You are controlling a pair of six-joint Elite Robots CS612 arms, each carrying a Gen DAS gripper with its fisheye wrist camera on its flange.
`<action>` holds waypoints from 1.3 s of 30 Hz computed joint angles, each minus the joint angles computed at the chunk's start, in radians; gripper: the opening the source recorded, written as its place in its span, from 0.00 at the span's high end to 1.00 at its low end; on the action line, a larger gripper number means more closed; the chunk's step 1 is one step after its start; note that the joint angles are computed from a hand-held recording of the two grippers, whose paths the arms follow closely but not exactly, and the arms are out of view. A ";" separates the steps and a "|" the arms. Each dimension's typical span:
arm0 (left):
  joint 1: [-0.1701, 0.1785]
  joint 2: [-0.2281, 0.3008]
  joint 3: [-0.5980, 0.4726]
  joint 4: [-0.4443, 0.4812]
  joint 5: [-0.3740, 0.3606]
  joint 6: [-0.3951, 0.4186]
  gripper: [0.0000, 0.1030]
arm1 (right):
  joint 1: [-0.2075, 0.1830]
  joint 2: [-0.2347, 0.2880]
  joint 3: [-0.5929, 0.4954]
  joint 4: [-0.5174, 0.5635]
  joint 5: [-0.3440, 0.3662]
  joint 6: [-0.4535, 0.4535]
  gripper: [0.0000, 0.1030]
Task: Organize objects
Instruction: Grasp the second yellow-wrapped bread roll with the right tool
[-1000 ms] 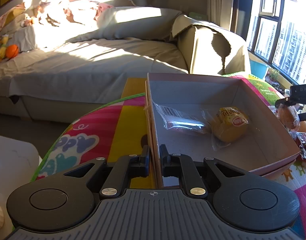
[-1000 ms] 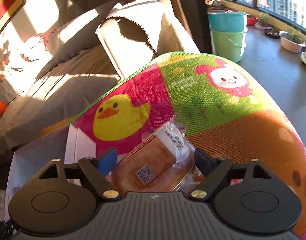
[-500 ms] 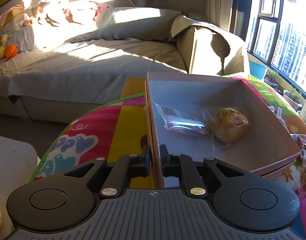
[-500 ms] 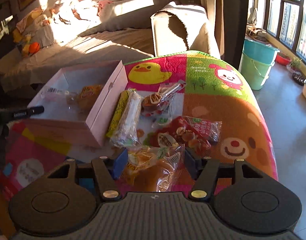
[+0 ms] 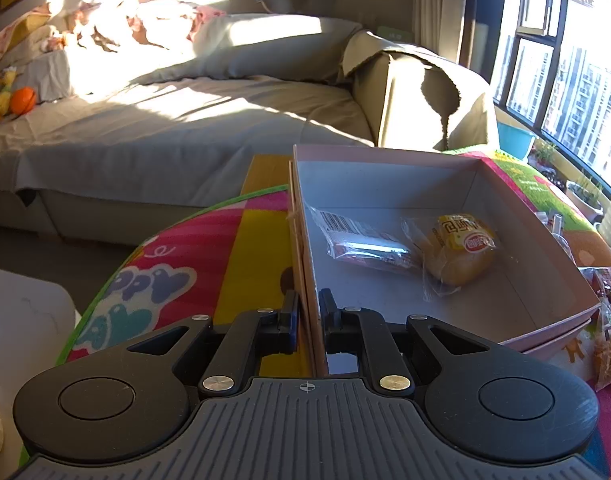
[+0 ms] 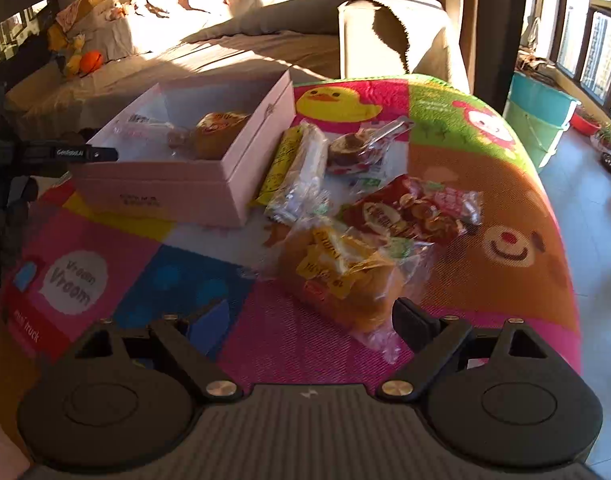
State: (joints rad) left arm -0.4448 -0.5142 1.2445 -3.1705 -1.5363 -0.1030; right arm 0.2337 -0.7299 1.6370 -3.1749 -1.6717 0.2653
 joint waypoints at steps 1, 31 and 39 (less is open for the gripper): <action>0.000 0.000 0.000 0.000 0.001 0.000 0.88 | 0.002 0.002 0.001 -0.005 0.031 0.000 0.12; -0.001 0.001 0.001 -0.007 0.005 0.000 0.88 | 0.007 0.002 -0.007 0.008 0.035 -0.070 0.02; -0.002 0.001 0.001 -0.007 0.007 0.001 0.88 | 0.019 0.052 -0.102 0.090 -0.087 0.029 0.15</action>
State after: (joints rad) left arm -0.4464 -0.5136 1.2459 -3.1779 -1.5292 -0.1017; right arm 0.2524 -0.6784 1.5348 -3.0846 -1.7589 0.2943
